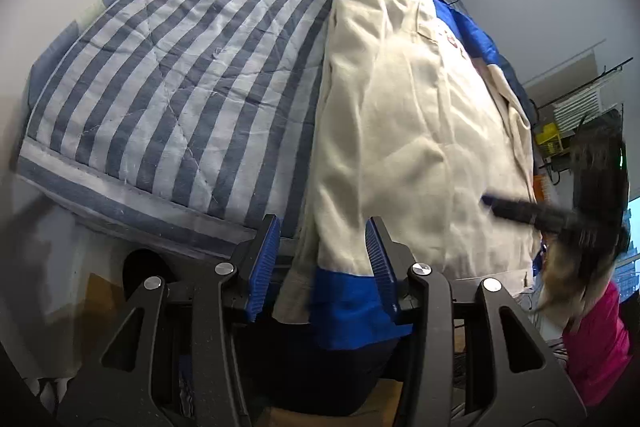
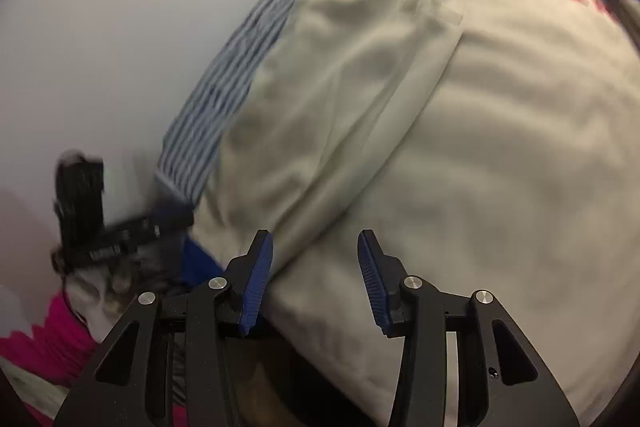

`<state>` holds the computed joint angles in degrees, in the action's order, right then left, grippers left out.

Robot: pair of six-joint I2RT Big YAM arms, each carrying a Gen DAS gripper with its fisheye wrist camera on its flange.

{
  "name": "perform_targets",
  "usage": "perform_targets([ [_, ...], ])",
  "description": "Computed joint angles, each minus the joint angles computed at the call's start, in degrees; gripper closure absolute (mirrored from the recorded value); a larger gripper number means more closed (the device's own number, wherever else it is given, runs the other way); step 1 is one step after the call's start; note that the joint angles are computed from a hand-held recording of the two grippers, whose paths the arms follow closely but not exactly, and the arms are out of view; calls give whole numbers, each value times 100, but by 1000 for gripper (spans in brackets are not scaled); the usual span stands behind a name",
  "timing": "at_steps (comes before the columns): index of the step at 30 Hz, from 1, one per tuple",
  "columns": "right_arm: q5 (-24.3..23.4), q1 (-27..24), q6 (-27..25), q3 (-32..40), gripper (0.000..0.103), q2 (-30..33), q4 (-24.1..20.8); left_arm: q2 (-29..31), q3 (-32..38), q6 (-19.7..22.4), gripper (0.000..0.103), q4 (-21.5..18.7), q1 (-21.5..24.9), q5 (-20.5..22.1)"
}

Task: Fold large clothes

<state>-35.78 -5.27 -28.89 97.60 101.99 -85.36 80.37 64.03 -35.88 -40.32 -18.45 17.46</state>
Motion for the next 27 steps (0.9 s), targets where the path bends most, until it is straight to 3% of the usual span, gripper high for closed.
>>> perform_targets([
  [4,-308,191,68,-434,60,-38,-64,53,-21,-14,58,21,-17,145],
  [6,-239,321,111,-646,60,-104,103,46,-57,5,59,83,-51,124],
  [7,-268,351,133,-731,61,-133,153,36,-80,19,74,116,-92,12],
  [8,-352,366,124,-756,79,-128,103,60,-60,65,92,58,-114,-51],
  [9,-422,385,105,-710,92,-77,-42,77,-70,64,95,59,-115,-3],
  [16,-556,370,-134,-790,96,-514,-165,-417,-304,130,100,99,-296,-297],
  [20,243,581,-130,-1109,96,-613,206,-209,-234,281,100,-151,-385,-301],
  [22,338,618,-114,-1169,95,-611,283,-247,-234,262,100,-124,-369,-298],
  [24,319,601,-224,-1149,91,-671,224,-428,-298,208,88,-19,-341,-534],
  [25,356,616,-267,-1155,91,-720,230,-490,-327,168,61,31,-295,-572],
  [26,478,596,-408,-1158,91,-818,214,-588,-419,1,42,231,-210,-570],
  [27,574,579,-476,-1184,91,-903,270,-597,-436,-87,40,327,-137,-517],
])
